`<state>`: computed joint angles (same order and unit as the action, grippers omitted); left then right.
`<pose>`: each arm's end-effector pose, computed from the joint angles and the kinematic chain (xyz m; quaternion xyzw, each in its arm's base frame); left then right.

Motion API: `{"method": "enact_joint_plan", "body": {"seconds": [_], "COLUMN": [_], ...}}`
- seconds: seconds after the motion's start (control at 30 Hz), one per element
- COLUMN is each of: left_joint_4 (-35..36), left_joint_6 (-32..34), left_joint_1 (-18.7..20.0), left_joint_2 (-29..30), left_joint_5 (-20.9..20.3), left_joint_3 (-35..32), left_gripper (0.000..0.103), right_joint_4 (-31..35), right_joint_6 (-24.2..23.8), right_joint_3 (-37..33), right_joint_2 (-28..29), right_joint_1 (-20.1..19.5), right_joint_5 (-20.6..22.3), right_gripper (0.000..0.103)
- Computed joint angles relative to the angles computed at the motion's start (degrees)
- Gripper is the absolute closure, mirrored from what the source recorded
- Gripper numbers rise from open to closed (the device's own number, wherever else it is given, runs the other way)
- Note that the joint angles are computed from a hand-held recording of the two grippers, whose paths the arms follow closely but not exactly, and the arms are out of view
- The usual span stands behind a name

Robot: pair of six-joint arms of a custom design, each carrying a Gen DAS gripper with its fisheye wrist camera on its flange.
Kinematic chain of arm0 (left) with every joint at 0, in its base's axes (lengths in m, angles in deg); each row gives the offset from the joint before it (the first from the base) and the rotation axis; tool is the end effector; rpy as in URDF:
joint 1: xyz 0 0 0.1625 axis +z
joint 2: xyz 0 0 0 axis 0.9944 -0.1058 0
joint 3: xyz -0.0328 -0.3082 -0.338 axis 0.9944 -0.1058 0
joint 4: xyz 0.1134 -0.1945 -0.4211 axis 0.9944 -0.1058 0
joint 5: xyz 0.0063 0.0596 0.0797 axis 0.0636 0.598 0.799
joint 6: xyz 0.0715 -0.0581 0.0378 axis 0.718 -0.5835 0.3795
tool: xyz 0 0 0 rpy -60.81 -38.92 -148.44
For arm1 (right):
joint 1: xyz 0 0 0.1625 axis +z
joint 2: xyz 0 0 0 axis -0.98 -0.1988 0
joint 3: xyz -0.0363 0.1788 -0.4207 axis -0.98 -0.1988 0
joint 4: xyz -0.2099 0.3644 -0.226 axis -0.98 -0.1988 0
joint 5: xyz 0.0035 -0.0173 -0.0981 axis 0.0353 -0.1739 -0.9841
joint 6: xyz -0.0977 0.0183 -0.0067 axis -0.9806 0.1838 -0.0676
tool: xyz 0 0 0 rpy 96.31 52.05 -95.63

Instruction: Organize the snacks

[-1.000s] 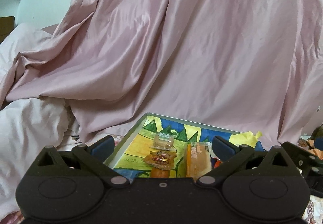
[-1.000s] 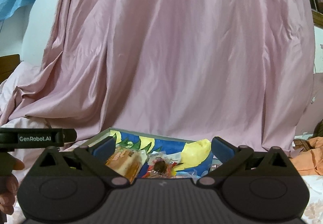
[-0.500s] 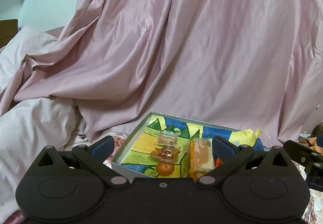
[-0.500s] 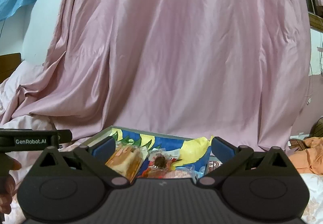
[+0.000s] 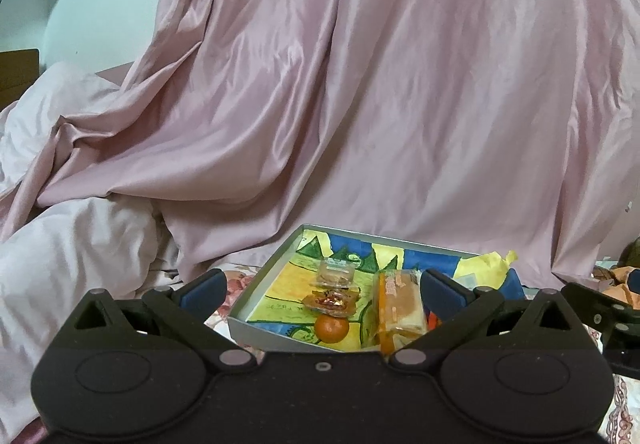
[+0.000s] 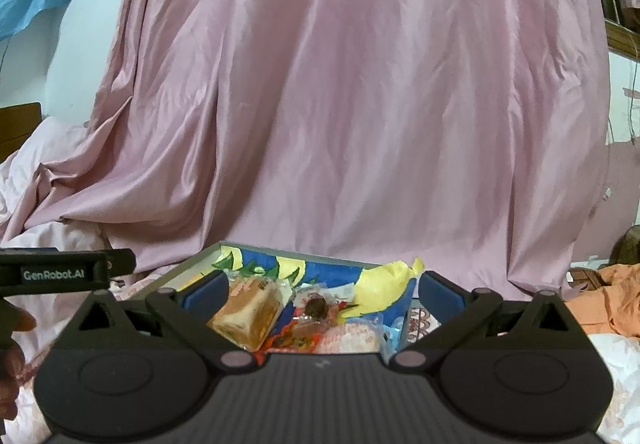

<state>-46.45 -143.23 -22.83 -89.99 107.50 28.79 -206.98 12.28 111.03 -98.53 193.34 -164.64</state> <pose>-0.2437 -0.7932 0.2936 0.3137 0.8190 -0.4570 0.1484 0.3780 -0.6877 0.2022 0.1112 -0.6819 0.5791 0.4328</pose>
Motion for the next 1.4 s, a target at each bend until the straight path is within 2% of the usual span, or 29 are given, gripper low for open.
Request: {"method": "enact_joint_plan", "body": {"seconds": [0.3,0.47,0.63,0.87,1.1,1.2,1.3,1.4], "left_joint_4": [0.6,1.3,0.0,-2.0,-2.2,-1.6,-1.3,0.7], "left_joint_6": [-0.6,-0.3,-0.8,-3.1,-3.5,-4.5,-4.9,-5.1], "left_joint_1": [-0.1,-0.2,-0.6,-1.1,-0.6,-0.3,0.5,1.5], "left_joint_2": [-3.1,-4.7,-6.9,-6.5,-2.3,-2.1,-3.6,-5.4], "left_joint_5": [0.4,-0.7,-3.0,-5.1,-3.9,-3.7,-1.0,1.3], "left_joint_3": [3.7,5.2,8.9,11.1,8.0,7.5,8.4,9.1], "left_gripper": [0.001,0.001,0.001,0.001,0.001,0.001,0.001,0.001], "right_joint_4": [-1.3,-1.9,-2.5,-6.6,-7.6,-6.7,-6.4,-9.4], "right_joint_6": [1.0,1.7,3.7,1.5,0.7,-0.1,-0.3,-2.0], "right_joint_3": [1.3,2.3,5.2,8.4,9.8,8.4,8.0,6.3], "right_joint_2": [-0.3,-0.6,-1.7,-2.5,-2.6,-1.8,-1.3,0.4], "right_joint_1": [1.6,2.6,3.1,2.5,0.7,0.7,1.5,3.1], "right_joint_5": [-3.7,-5.2,-4.2,-1.1,0.9,-0.9,-2.8,-6.1], "right_gripper": [0.0,0.0,0.0,0.0,0.0,0.0,0.0,0.0]}}
